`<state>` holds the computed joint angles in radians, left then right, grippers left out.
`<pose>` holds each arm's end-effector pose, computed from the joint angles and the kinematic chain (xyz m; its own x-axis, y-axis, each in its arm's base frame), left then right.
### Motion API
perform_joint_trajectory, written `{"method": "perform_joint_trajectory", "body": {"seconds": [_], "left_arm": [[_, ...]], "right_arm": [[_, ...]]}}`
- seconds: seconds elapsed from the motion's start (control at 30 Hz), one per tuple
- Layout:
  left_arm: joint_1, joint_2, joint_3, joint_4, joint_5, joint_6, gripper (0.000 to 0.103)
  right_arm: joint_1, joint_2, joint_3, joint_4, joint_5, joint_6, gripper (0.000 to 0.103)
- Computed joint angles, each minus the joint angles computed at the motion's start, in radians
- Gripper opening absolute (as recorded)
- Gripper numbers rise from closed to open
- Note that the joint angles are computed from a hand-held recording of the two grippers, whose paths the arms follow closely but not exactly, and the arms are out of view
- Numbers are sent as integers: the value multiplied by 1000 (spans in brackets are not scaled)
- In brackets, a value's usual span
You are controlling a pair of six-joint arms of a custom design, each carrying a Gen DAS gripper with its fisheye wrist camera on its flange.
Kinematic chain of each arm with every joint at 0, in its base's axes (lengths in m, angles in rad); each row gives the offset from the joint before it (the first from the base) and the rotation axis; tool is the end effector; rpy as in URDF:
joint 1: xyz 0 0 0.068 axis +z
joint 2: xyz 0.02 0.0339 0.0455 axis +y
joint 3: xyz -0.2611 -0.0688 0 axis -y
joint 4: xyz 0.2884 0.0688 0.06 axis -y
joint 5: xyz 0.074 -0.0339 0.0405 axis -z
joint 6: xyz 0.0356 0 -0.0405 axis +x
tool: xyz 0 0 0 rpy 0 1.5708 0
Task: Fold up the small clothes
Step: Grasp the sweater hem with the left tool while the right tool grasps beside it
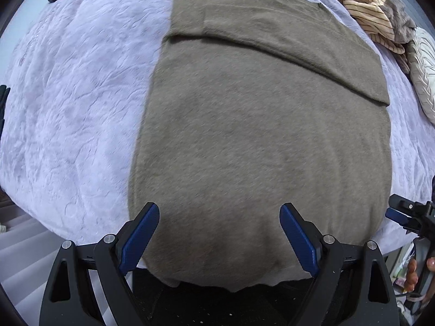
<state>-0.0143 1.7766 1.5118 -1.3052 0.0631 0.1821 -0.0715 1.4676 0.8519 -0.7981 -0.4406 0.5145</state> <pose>0.3674 -0.0075 0.2420 -0.9808 0.1948 -0.0122 0.1952 0.9788 -0.0619 0.2802 -0.0048 0.1507 -0.8586 0.5077 0.0712 0.4832 0.7548 0.4436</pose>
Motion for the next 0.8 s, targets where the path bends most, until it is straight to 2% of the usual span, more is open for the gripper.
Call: {"method": "perform_joint_trajectory", "body": {"seconds": [0.2,0.37,0.57,0.8], "left_arm": [[127,-80,-127,48,43,130,91],[255,-137,-232,81,116,288,91],[383,-96,-278,-5,217,470,91],[398,-66,-337,-7,269,478,91]], "right_arm": [[-14,-145,-191,91,-24,85,103],[-1,-295,-358,155,-50,130,103],[48,-369,-490,240,-85,137,103],[47,-337,-555,376,-156,127,103]]}}
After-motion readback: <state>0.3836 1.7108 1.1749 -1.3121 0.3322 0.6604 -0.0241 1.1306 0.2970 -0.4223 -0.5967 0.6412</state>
